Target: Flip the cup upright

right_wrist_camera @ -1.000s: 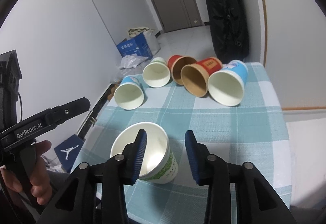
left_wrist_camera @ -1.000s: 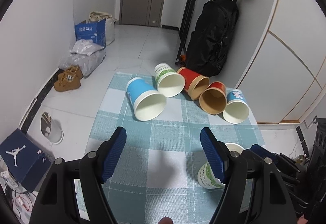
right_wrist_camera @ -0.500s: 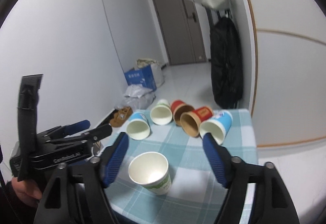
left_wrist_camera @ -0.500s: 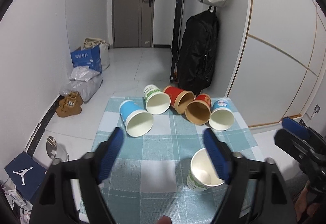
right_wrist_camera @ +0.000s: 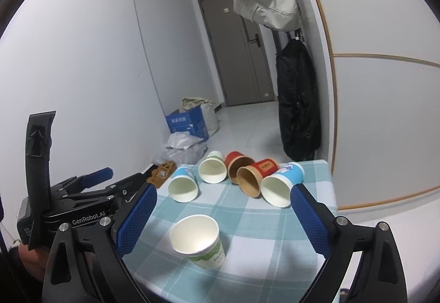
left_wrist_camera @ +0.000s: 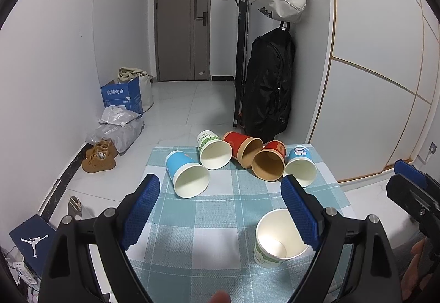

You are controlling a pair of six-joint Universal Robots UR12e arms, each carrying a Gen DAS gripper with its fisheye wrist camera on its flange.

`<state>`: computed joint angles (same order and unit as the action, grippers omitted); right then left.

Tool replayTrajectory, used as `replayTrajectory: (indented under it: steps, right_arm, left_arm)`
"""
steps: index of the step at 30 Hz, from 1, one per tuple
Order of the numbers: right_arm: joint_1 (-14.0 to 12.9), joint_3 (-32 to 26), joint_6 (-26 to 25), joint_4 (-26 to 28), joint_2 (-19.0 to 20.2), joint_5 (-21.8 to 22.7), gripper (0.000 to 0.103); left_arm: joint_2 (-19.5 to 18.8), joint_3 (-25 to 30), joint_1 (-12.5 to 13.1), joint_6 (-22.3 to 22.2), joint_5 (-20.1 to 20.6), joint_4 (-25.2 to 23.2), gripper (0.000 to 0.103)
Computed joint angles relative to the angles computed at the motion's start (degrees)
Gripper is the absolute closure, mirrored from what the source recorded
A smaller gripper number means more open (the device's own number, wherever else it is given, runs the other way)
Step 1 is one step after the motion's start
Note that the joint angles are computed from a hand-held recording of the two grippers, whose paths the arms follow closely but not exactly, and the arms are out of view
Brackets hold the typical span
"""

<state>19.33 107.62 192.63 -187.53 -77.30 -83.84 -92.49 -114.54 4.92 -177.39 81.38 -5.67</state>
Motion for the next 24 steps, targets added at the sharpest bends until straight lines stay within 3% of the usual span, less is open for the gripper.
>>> replayTrajectory:
  steps: [24]
  right_arm:
    - [0.51, 0.18, -1.28, -0.57, 0.13, -1.01, 0.003]
  left_arm:
    - [0.32, -0.46, -0.03, 0.13, 0.06, 0.48, 0.016]
